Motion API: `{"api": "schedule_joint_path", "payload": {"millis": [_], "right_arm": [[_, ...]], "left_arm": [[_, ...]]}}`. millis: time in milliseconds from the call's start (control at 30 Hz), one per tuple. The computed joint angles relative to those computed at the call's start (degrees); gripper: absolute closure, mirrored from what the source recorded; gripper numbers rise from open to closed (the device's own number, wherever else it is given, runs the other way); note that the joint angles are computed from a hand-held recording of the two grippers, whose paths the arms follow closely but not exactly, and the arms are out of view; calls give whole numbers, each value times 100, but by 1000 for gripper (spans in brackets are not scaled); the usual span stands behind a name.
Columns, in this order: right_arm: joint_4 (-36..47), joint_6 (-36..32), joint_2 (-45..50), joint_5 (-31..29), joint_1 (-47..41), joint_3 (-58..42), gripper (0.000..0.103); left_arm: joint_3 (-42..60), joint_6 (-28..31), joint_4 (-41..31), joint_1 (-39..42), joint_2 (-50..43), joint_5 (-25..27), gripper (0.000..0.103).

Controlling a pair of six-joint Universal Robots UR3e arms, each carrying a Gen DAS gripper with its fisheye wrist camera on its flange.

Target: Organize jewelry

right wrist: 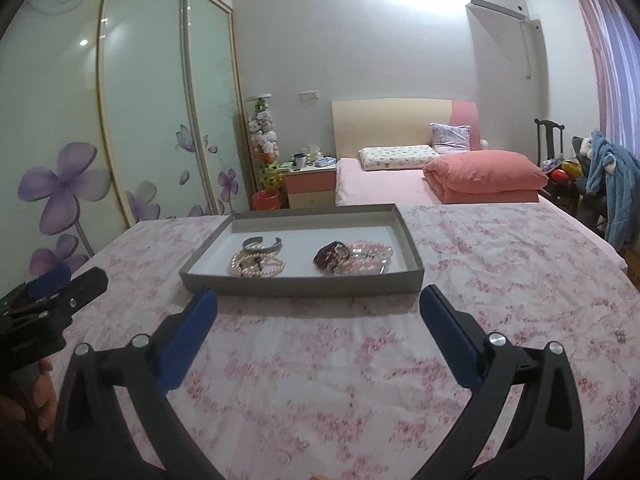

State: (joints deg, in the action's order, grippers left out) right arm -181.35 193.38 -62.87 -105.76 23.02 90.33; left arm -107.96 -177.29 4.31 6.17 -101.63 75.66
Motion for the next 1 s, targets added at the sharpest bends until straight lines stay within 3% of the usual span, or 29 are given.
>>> {"api": "schedule_joint_path", "payload": {"millis": [333,1000], "right_arm": [[-429,34,-114,-90,60,438,4],[-431,103,-99,-102,64,421,4]], "left_arm": [[-348,-26,197,6,100,-40,2],[-346,-45,167,-36,121,16,2]]}}
